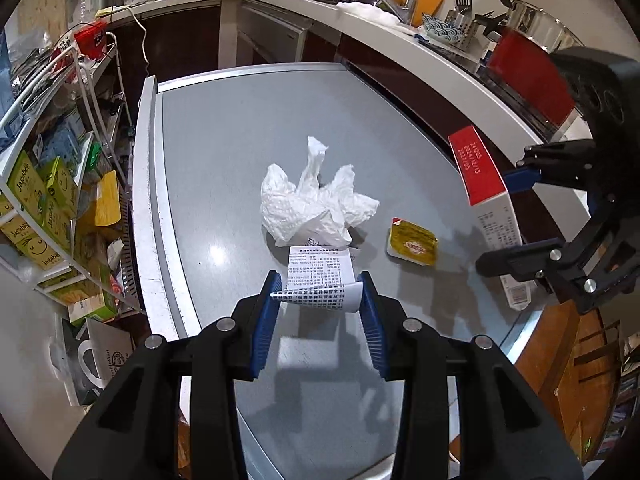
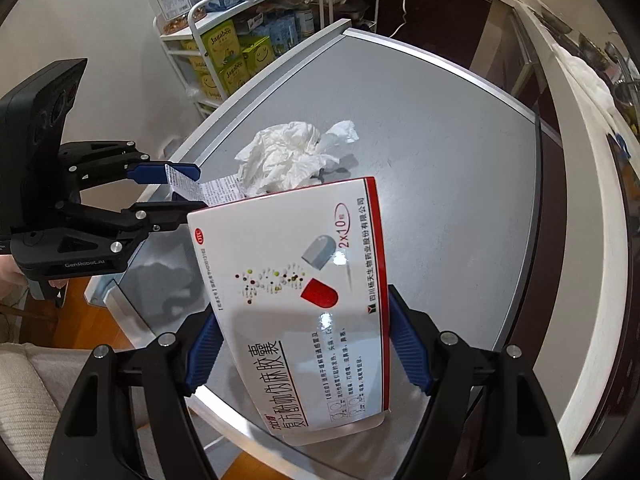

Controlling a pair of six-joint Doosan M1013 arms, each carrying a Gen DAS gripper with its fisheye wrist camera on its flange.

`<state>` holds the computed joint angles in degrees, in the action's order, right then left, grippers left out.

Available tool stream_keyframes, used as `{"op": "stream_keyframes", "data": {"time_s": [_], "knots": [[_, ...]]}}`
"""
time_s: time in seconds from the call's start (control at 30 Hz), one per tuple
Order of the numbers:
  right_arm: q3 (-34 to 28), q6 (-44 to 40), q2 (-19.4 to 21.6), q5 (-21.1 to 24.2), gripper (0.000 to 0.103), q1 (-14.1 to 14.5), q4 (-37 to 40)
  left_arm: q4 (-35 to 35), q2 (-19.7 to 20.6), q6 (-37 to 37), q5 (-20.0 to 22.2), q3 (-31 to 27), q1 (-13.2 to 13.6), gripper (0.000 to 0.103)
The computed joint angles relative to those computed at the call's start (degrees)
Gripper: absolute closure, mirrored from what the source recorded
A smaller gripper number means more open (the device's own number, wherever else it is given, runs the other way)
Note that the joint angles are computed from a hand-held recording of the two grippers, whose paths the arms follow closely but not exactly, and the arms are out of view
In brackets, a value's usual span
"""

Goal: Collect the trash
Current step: 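Lift the receipt with the left tool while the right tool lifts the medicine box, then carry both items over the white paper bag and open both tools to drop them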

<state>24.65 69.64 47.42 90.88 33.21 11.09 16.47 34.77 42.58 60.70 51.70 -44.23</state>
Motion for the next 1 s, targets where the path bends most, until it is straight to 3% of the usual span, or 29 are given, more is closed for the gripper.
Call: {"op": "stream_keyframes", "data": {"time_s": [0.53,1.0], "knots": [[16.2,3.2,-11.8,-15.2,0.030,-0.2,1.6,9.6,-3.5,-4.7,-0.7,-0.1,-3.3,0.063],[23.9,4.3,-18.5,-23.2,0.030,0.4,1.3,15.4,-6.1,-7.9,-1.0,0.9,-5.7,0.063]]}}
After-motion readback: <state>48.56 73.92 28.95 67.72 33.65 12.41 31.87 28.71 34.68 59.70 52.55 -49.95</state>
